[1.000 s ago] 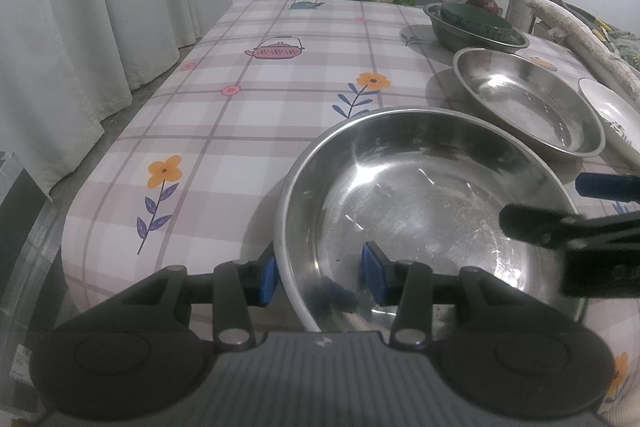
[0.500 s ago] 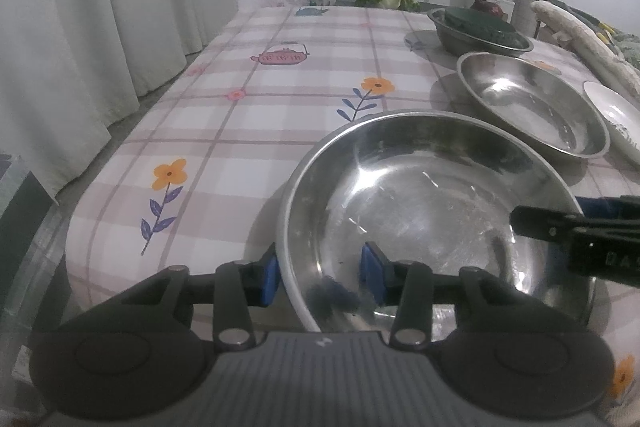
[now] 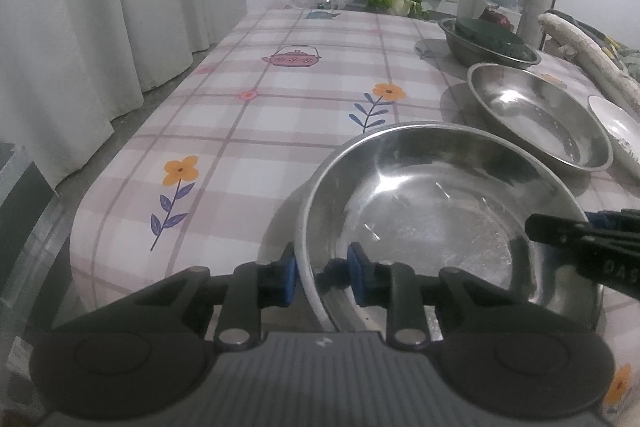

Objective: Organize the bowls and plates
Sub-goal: 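Lift the large stainless bowl with both tools toward the nested bowls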

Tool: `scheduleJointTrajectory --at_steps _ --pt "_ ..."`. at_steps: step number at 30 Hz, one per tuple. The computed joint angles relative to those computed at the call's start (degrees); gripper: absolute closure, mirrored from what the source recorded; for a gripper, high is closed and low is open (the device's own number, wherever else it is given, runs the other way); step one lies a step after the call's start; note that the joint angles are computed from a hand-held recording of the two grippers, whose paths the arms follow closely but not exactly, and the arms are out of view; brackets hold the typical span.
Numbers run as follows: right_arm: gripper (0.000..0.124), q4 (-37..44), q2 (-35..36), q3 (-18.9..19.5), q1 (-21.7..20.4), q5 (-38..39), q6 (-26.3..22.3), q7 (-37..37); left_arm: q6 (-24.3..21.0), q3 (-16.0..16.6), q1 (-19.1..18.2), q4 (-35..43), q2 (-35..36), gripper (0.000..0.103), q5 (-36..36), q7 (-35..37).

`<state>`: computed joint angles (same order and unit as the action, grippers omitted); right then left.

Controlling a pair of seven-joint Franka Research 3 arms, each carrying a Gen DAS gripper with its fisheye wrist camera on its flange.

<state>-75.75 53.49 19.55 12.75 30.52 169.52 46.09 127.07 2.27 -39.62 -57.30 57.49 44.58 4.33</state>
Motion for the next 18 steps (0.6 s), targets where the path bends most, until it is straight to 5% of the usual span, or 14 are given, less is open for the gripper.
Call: scheduleJointTrajectory --at_steps 18 --pt "0.102 -3.3 -1.8 4.0 -2.8 1.4 3.0 -4.2 1.7 -0.1 -0.1 -4.7 -3.4 0.079 2.2 -3.9"
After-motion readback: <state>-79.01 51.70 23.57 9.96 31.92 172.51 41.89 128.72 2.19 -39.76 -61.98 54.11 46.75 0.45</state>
